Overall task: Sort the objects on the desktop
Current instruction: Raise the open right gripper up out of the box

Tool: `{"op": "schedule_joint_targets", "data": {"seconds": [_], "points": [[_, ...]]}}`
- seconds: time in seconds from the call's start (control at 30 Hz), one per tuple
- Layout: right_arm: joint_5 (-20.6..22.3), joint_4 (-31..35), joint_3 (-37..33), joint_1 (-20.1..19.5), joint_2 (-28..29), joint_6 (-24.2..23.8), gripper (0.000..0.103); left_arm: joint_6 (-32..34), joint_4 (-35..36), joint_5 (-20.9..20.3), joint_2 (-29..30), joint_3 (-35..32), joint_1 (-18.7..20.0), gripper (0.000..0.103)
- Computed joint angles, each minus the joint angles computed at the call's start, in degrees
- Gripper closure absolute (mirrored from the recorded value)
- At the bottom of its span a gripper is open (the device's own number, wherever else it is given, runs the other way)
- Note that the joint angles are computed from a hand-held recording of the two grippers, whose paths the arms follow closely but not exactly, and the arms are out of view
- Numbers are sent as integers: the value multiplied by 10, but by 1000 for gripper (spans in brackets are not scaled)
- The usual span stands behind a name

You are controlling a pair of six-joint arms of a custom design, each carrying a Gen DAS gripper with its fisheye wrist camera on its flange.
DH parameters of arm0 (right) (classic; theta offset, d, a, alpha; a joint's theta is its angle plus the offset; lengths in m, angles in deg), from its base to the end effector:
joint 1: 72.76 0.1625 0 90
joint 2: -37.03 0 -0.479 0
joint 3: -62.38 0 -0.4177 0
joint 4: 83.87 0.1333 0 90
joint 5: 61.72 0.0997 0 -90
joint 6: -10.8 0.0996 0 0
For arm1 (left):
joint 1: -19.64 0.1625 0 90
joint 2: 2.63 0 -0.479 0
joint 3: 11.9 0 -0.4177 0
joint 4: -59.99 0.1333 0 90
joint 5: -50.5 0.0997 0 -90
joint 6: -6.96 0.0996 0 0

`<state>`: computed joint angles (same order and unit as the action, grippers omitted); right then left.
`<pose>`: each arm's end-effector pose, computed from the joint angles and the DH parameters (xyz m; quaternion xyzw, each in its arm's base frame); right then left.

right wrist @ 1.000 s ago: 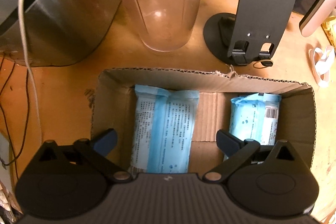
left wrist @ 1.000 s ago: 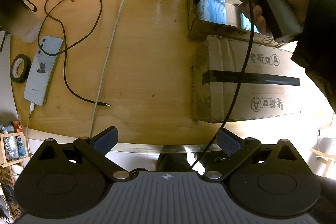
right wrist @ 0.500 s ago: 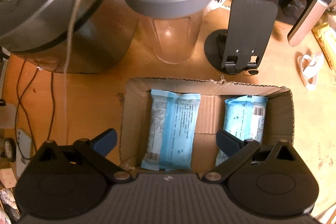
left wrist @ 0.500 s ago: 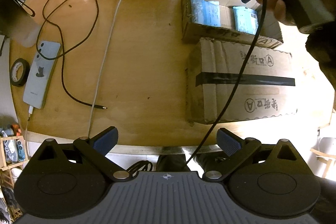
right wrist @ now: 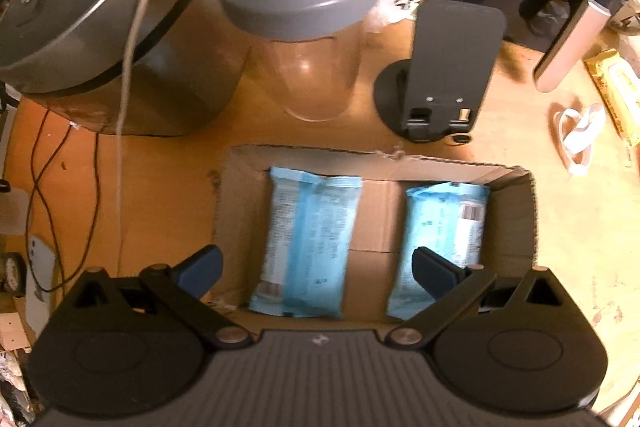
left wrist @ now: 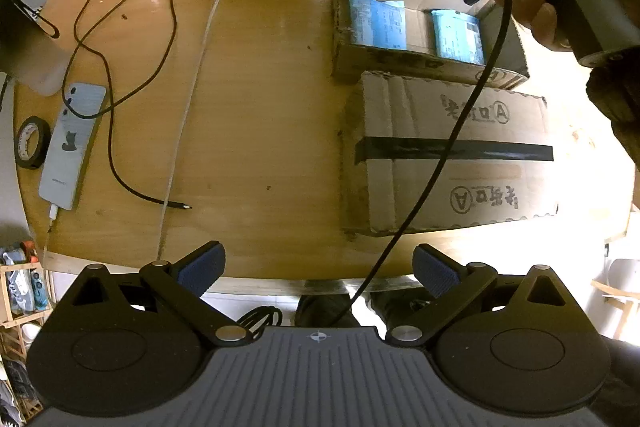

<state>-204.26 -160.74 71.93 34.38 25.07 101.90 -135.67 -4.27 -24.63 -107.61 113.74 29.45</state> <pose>0.3385 -0.9134 0.2013 -0.5040 -0.7381 0.3080 0.3261 -0.2351 -0.2019 0.3393 -0.4288 0.8058 -0.2533 0.3203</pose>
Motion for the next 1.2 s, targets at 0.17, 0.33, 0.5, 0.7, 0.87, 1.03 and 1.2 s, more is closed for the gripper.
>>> {"op": "schedule_joint_targets", "data": {"seconds": [0.17, 0.33, 0.5, 0.7, 0.87, 1.03, 1.2], "points": [[2, -54, 135, -2, -68, 21, 0, 13, -11, 8, 8, -2, 11, 0], [4, -84, 220, -4, -113, 38, 0, 27, -21, 16, 16, -4, 24, 0], [4, -102, 281, -4, -147, 54, 0, 45, -32, 25, 25, -6, 37, 0], [5, -115, 348, -5, -187, 79, 0, 70, -50, 36, 39, -9, 54, 0], [8, -123, 405, -6, -222, 100, 0, 88, -64, 45, 50, -12, 68, 0], [9, -127, 450, -7, -251, 117, 0, 105, -76, 53, 61, -17, 81, 0], [12, -136, 489, -8, -275, 126, 0, 122, -87, 62, 73, -22, 95, 0]]}}
